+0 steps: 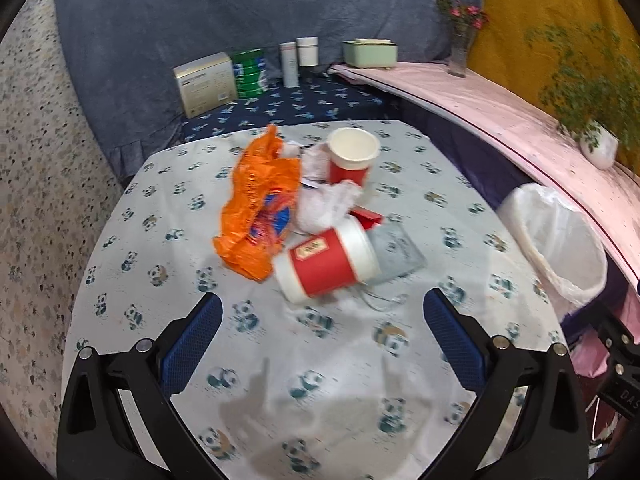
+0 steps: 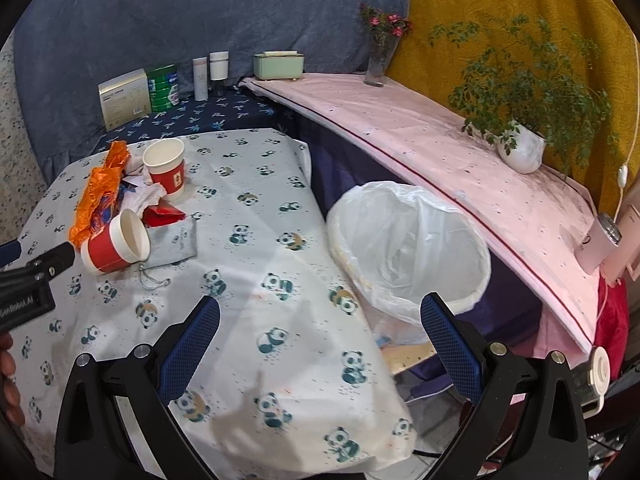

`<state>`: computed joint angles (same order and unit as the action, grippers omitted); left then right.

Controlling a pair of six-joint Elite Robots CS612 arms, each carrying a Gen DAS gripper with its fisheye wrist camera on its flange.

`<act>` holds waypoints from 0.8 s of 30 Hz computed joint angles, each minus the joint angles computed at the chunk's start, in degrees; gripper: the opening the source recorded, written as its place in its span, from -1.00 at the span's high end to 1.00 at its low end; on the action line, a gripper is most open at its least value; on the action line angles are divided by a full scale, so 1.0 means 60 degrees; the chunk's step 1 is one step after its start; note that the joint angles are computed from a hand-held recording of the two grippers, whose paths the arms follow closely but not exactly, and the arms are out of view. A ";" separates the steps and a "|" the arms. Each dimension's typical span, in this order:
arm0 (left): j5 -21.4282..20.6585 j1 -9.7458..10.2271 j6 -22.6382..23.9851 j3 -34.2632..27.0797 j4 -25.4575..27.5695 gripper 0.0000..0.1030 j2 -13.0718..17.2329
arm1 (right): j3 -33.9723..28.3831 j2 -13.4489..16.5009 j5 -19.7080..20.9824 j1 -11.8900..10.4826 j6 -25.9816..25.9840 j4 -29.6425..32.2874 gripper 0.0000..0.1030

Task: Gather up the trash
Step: 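Grasp the orange plastic bag with the left tool while the right tool grasps the fallen red paper cup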

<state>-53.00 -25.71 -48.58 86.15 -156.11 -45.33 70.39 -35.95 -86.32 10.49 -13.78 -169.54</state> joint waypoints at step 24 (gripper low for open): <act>-0.2772 0.2039 0.0839 -0.0830 -0.0882 -0.34 0.1173 | -0.2895 0.1713 0.1441 0.1107 -0.0301 0.2058 -0.54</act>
